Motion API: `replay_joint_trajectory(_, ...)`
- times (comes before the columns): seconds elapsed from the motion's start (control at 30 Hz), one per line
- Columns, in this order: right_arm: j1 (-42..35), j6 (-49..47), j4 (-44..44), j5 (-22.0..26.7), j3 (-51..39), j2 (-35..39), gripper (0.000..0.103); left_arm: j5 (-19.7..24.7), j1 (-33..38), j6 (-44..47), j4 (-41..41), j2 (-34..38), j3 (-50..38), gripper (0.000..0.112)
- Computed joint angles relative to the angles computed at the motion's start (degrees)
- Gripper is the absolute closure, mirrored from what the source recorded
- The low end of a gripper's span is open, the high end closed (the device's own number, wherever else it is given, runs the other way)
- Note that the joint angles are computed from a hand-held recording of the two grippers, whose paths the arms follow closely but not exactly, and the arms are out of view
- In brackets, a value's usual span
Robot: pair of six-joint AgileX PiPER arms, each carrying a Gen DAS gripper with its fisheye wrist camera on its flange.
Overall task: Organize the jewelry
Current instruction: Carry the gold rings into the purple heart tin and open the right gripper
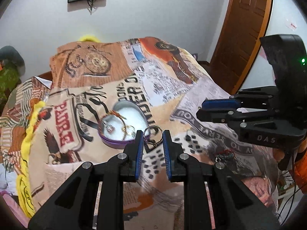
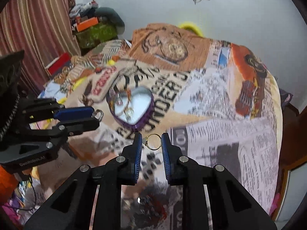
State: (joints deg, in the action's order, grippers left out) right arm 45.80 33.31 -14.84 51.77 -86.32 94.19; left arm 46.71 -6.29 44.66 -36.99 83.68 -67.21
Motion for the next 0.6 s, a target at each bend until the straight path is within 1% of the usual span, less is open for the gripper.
replay_joint_trajectory(0.3,-0.6,-2.2,0.9,-0.4,-8.2,4.9,0.085,-1.1,2.0,-0.3,0.3,3.0,-4.3,0.093)
replay_joint_trajectory(0.6,-3.7,-7.8,7.7,0.8,-16.9,13.3,0.085,-2.6,3.2,-1.0,1.4,9.3,-7.9,0.093)
